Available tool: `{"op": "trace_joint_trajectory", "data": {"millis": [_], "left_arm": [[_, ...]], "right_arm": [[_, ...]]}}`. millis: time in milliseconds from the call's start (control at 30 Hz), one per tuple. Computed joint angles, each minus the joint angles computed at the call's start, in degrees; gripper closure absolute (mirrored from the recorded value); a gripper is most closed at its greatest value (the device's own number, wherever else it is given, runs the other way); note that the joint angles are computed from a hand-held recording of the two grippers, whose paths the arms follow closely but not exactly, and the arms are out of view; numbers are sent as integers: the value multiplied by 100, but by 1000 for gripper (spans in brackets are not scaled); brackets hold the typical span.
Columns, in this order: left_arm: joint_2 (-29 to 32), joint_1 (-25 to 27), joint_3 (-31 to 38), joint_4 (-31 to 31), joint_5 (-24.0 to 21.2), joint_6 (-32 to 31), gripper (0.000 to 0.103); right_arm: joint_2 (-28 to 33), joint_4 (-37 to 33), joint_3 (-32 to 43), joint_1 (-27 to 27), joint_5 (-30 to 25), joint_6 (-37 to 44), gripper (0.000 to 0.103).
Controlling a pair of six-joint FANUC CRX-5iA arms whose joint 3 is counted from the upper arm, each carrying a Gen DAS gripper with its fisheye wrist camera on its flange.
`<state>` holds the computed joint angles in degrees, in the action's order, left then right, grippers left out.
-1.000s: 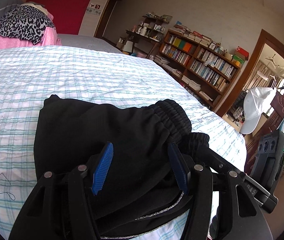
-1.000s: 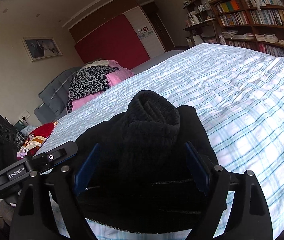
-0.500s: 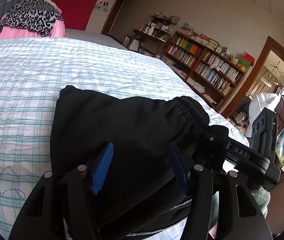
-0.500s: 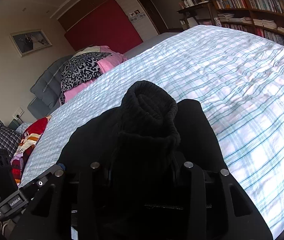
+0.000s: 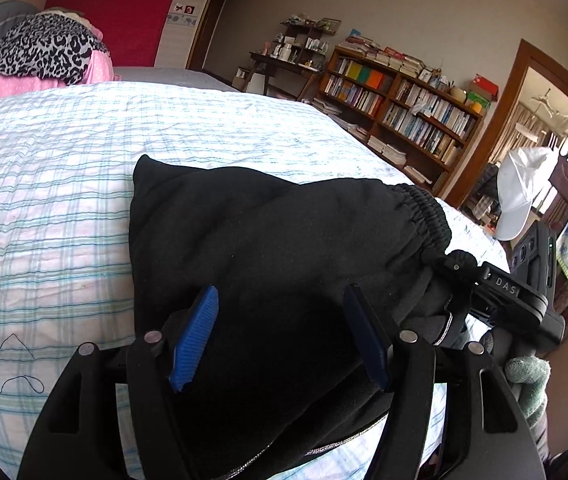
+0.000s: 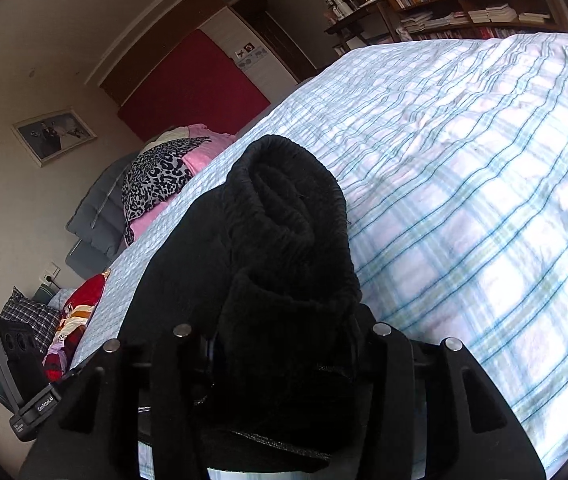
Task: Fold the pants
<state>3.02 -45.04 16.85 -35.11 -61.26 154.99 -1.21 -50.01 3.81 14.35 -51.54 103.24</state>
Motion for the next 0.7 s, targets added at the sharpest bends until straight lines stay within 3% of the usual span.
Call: {"op": "trace_joint_trajectory", "data": {"millis": [67,200,333,367,467,667,700], "left_arm": [[63,-136,68,-133,-162,-108,38],[188,-380,174,-399,-424,-288,37],[233,-449,200,-468,-497,-281,37],[231,-446,194,-466,-491,-274,37],[233,-453,197,-462,-499,-242,37],[215,-427,191,-415,-444,-225,37],[214,-422,186,-409,-437,-231,37]], "right_arm": [[-149,252,-165,87,280,-99,39],[-406,922,-428,290,804,-488,37],[-985,2503,-1097,973,2116,-1468,37],[-1073,2591,-1133,1040,2269,-1432,37],[-1004,1847,-707,838,1818,-576,37],[-652,3322,-610,1447,1743,-1675,40],[-598,3474,-629,1494,1785,-1757,54]]}}
